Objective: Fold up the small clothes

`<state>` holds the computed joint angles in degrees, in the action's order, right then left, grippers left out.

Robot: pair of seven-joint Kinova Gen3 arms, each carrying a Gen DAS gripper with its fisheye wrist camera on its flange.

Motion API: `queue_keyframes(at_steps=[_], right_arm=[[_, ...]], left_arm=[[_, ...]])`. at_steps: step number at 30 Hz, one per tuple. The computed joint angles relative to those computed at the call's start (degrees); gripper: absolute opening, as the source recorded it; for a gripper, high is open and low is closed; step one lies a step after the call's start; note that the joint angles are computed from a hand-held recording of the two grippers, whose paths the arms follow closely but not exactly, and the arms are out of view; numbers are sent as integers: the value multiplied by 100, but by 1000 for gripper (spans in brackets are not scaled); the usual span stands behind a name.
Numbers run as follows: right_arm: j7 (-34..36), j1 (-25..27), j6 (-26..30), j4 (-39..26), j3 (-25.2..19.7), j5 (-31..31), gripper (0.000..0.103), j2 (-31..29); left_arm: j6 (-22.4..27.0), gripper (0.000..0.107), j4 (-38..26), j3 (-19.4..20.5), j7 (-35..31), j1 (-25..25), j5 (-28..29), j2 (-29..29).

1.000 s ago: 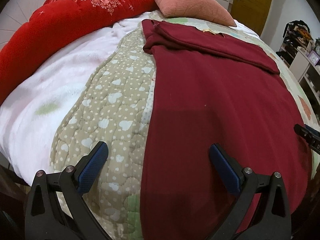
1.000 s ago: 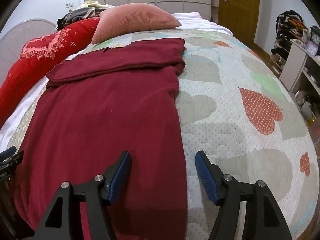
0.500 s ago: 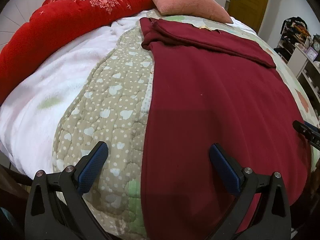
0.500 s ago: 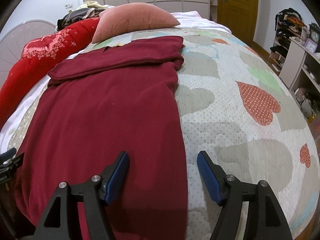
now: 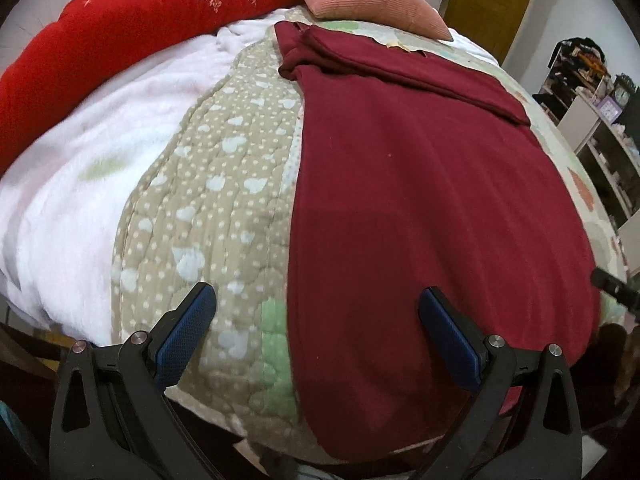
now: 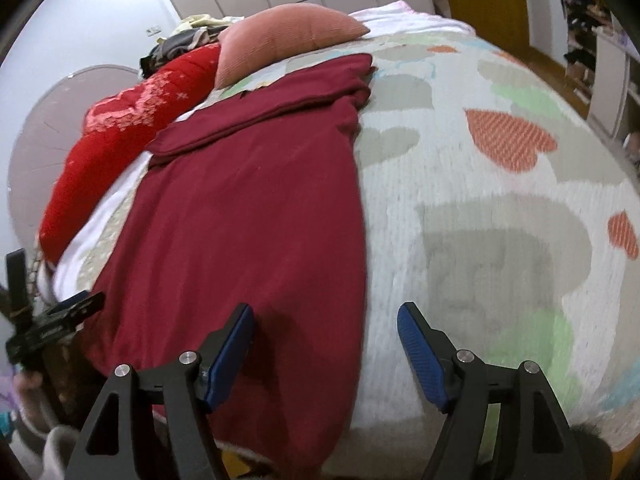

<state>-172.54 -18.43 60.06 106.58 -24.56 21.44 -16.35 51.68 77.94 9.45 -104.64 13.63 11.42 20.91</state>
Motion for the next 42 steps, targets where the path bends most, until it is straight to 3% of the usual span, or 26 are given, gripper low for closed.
queue_keyframes(at_steps=[3, 11, 16, 20, 32, 36, 42], right_arm=[[302, -139, -273, 164, 166, -285, 72, -203], [865, 71, -1164, 702, 363, -996, 72, -736], [1642, -37, -1654, 886, 695, -1554, 72, -826], [2128, 62, -1757, 895, 686, -1786, 73, -742], [2908, 110, -2479, 1346, 1007, -2775, 73, -1045], [3150, 33, -2953, 1497, 1134, -3042, 73, -941], [3384, -75, -3184, 1665, 1307, -3346, 73, -996]], left_arm=[[109, 102, 6, 27, -87, -64, 78, -19], [592, 102, -116, 32, -149, -190, 243, 2], [993, 102, -207, 93, -407, -519, 783, 95], [999, 102, -223, 56, -407, -418, 737, 91], [1124, 71, -313, 60, -635, -533, 974, 102], [1164, 68, -360, 68, -669, -560, 1027, 116], [1348, 65, -468, 80, -777, -641, 1152, 182]])
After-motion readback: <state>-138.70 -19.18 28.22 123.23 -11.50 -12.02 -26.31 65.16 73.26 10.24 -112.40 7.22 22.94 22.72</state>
